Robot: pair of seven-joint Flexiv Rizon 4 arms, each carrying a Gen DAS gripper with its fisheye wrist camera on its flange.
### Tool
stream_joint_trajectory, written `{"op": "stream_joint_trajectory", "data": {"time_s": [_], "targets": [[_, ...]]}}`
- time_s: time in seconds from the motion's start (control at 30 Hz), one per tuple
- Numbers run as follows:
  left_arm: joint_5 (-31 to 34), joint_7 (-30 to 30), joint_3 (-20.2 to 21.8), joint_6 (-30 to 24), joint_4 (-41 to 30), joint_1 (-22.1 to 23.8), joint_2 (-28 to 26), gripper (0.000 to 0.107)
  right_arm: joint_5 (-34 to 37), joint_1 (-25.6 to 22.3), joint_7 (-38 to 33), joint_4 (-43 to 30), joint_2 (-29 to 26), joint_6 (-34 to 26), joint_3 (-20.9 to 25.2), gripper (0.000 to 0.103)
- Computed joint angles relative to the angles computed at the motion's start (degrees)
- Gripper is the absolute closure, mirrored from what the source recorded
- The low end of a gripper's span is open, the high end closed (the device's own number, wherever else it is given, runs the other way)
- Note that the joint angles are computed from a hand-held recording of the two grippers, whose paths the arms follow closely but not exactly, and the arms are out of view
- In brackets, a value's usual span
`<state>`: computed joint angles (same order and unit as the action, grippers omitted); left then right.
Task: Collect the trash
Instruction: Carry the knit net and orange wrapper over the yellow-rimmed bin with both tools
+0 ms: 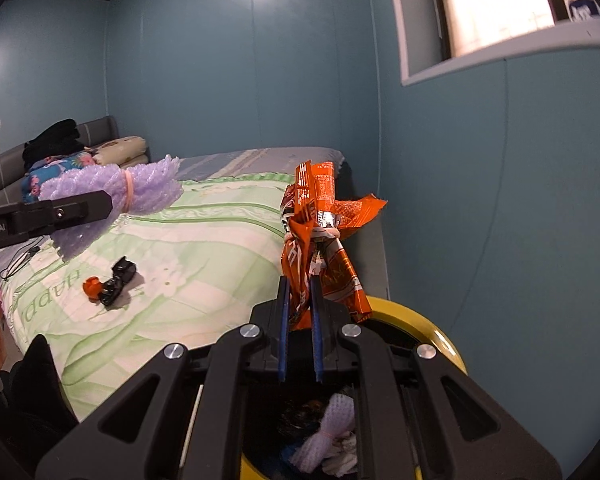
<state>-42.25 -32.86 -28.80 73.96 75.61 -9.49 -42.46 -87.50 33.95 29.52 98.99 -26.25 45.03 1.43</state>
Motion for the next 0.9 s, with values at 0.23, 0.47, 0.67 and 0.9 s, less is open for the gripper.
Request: {"op": "stream_joint_trajectory", "data": {"time_s": [0.23,0.47,0.67,0.9], "targets": [[3.2,-2.6,2.4,-2.7,-2.6,-3.1,-1.8,0.084,0.6,-1.0,2.7,2.7,0.7,0.1,0.4,0.094],[6.0,-5.6,4.5,-4.9,-5.5,-5.1,-3.6,0.084,2.0,-1.3,3.3,3.3,0.0,0.3,0.5,0.094],[8.7,-8.7,6.6,-7.7,-8.6,-6.8,-5.6,0.084,3.1,-1.9,4.0,3.9,-0.6,2.2,0.3,0.094],[11.3,-11.2,8.3,-11.0,-12.1,-8.4,-7.8,0.084,4.8,-2.3,4.7,4.6,-0.7,3.2,0.1,0.094]]}}
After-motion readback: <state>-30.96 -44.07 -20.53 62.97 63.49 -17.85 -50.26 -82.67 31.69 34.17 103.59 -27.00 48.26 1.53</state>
